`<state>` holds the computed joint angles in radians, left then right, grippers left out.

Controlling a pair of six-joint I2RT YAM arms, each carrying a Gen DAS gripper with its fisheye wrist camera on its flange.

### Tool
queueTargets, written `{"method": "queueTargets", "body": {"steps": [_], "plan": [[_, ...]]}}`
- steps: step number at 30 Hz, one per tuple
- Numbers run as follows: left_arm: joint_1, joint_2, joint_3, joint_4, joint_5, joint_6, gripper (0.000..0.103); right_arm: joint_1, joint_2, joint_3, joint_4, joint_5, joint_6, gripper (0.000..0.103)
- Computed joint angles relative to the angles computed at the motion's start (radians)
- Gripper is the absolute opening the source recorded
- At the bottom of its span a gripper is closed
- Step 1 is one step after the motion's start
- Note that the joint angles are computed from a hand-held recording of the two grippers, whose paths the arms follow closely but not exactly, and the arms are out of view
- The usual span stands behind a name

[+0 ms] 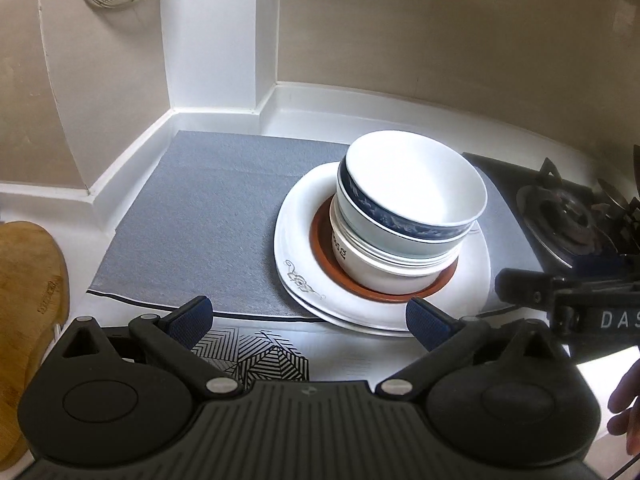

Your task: Organize plates and bowls

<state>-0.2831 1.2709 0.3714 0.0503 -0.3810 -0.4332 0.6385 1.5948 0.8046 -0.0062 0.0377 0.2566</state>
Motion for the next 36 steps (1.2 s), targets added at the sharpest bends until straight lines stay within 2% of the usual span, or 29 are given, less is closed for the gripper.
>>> {"method": "queueTargets", "body": {"steps": [14,27,36], "plan": [[-0.041,-0.073,-0.042,-0.024,-0.027,-0.011,0.103,0.040,-0.038,-0.015,-0.022,0.063,0.025,0.102],[-0.078,-0.096,-0.044,-0.024,-0.046,0.002,0.103,0.048,-0.063,-0.024,-0.035,0.067,0.025,0.102],[-0.082,-0.086,-0.048,-0.033,-0.041,-0.025,0.103,0.044,-0.076,-0.042,-0.039,0.072,0.030,0.102]]}}
